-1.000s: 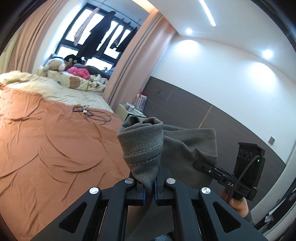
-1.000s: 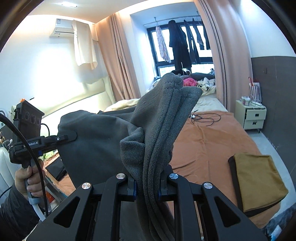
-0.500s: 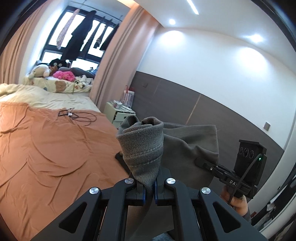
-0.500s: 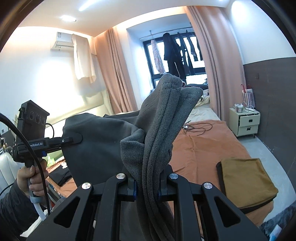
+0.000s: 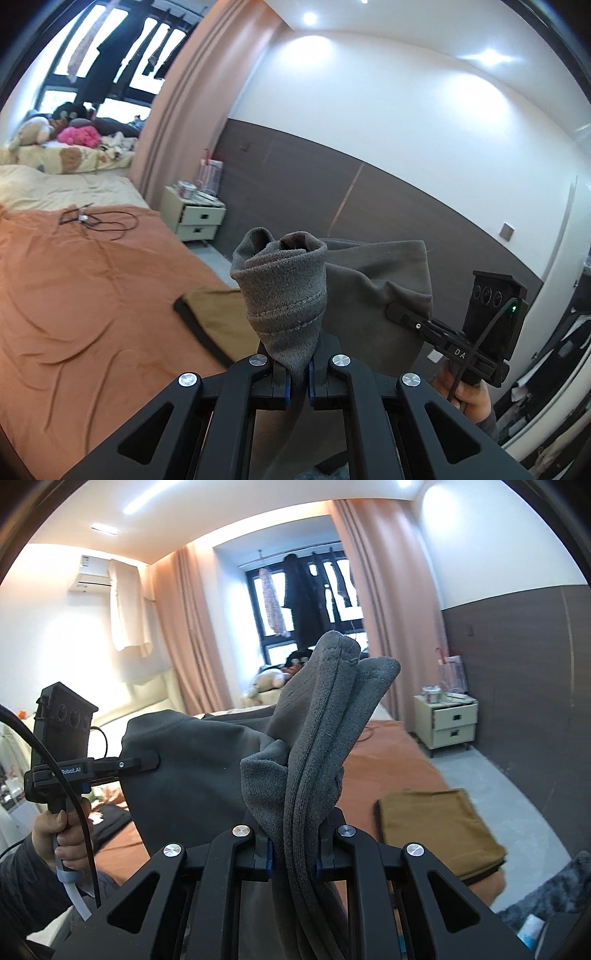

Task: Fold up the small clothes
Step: 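Lift the folded grey shirt with both grippers and carry it toward the clothes stack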

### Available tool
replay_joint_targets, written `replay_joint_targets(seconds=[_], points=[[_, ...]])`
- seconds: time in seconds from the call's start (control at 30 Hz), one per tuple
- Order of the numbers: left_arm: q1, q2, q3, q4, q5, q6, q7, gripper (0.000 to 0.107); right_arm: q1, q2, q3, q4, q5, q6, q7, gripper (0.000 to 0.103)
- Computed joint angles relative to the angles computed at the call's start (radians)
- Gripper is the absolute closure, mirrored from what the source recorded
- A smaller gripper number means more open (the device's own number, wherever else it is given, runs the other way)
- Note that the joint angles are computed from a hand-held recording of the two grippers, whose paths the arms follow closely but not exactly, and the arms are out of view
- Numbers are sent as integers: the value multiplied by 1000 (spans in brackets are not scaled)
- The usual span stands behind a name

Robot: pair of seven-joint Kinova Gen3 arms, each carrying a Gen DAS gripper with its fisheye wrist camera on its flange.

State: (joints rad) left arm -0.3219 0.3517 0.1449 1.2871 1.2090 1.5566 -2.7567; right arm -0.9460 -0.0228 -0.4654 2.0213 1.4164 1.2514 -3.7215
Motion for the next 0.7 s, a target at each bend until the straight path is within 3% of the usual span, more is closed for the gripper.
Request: replay_joint_targets(seconds=[0.33,0.7], points=[[132,103,85,-142,-34,-53,79,102,10,28,28,-66,-36,56,60,92],[256,251,178,-349,-126,-91,186,102,4,91,67,-121,-36,121,24,92]])
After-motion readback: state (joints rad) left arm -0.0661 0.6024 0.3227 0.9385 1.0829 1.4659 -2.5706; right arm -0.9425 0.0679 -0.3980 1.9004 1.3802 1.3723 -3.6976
